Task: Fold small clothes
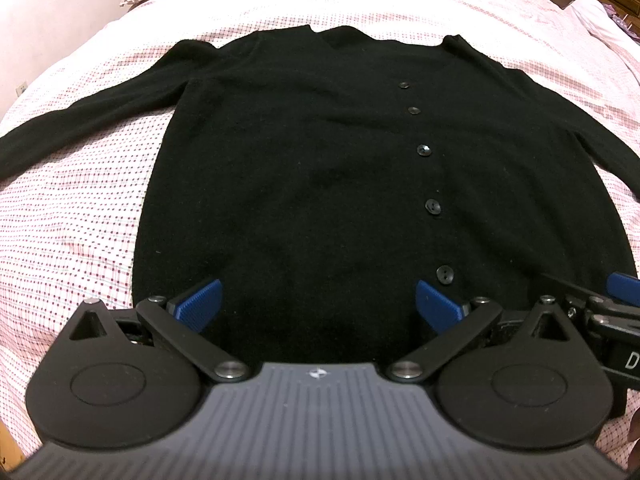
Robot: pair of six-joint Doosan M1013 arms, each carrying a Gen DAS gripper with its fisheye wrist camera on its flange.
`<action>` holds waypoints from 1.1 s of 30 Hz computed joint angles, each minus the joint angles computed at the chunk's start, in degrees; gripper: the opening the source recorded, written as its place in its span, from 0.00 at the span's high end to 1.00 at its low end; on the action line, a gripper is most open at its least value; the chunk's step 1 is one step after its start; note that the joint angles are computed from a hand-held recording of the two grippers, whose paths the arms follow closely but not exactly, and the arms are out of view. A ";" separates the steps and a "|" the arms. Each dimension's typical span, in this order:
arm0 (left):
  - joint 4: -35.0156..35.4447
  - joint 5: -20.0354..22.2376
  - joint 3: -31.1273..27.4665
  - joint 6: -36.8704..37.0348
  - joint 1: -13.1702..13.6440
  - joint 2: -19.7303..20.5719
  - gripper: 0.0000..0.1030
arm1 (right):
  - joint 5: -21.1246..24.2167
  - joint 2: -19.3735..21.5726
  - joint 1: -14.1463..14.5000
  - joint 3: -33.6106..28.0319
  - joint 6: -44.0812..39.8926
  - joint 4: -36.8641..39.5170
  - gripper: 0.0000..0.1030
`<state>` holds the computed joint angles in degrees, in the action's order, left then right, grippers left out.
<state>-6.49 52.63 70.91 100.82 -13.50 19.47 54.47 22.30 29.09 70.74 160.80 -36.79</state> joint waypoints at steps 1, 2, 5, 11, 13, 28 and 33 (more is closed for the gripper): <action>0.06 0.06 -0.06 -0.06 -0.02 0.02 0.00 | 0.02 0.01 0.04 -0.01 0.03 0.02 0.00; 0.05 0.07 -0.08 -0.10 -0.03 0.02 0.00 | 0.01 0.00 0.00 -0.02 0.00 0.02 0.00; -0.22 0.04 0.02 -0.03 -0.06 -0.07 0.00 | -0.23 -0.08 -0.13 0.07 -0.16 0.19 0.00; -0.07 0.08 0.05 -0.20 -0.14 -0.12 0.00 | -0.81 -0.28 0.06 0.40 -0.32 -0.18 0.00; -0.14 0.19 -0.11 -0.13 -0.12 -0.03 0.00 | -0.78 -0.28 0.07 0.40 -0.54 -0.12 0.00; -1.74 1.40 -1.08 1.11 0.10 0.24 0.00 | -1.96 -0.76 -0.35 0.94 -0.99 0.43 0.00; -1.74 1.25 -1.93 1.27 -0.06 0.46 0.00 | -2.89 -1.49 -0.80 1.89 1.12 -0.68 0.00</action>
